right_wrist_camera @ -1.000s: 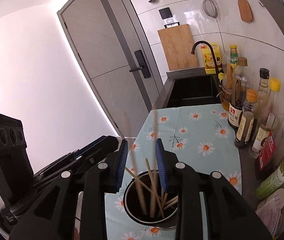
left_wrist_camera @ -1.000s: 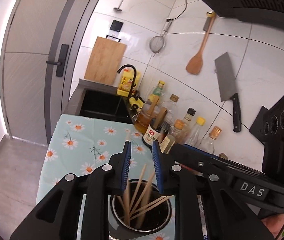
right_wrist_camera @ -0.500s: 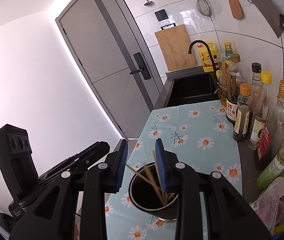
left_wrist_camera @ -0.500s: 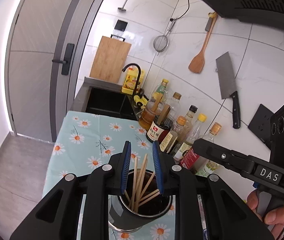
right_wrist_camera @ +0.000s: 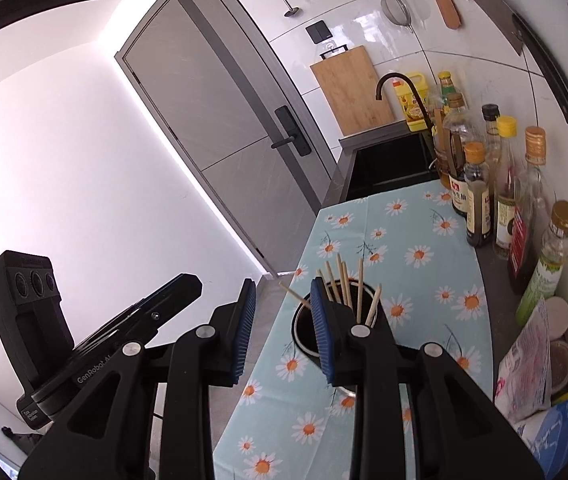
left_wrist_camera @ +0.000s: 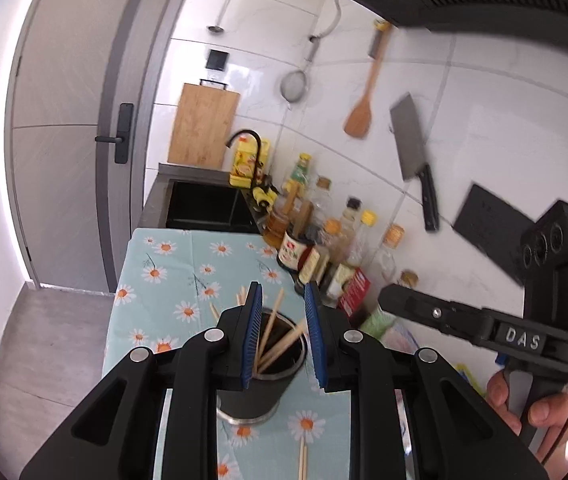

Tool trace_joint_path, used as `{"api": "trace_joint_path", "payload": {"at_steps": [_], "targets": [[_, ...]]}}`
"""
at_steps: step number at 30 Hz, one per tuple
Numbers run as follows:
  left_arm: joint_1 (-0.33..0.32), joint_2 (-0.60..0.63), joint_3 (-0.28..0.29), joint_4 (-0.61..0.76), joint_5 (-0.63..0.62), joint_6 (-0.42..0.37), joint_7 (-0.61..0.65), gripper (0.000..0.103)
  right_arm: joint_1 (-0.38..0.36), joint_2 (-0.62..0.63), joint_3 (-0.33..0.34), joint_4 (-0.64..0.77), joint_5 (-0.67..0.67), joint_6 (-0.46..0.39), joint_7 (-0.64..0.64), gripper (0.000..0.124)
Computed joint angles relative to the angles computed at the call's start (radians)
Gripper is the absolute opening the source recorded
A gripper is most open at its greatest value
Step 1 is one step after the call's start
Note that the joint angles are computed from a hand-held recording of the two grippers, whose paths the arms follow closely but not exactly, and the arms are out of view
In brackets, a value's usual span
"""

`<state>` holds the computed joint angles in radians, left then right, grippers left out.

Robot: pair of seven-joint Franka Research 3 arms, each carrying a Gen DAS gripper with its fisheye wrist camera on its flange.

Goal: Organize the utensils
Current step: 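Move both open tools back down to the last two chopsticks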

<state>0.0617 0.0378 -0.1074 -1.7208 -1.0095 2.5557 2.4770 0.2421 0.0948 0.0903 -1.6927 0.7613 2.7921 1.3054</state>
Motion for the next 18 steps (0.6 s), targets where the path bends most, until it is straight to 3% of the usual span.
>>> {"api": "trace_joint_path", "payload": {"at_steps": [6,11,18], "targets": [[-0.016,-0.056,0.017,-0.078,0.092,-0.058,-0.002,0.022,0.006,-0.060,-0.008,-0.106,0.033,-0.031,0.017,0.031],[-0.018,-0.060,0.034,-0.119,0.158,-0.137,-0.011,0.022,0.016,-0.079,-0.022,-0.200,-0.078,-0.057,0.182,0.032],[0.011,-0.017,0.047,-0.129,0.267,-0.262,-0.041,0.022,0.018,-0.061,-0.028,-0.246,-0.204,-0.172,0.407,0.032]]}}
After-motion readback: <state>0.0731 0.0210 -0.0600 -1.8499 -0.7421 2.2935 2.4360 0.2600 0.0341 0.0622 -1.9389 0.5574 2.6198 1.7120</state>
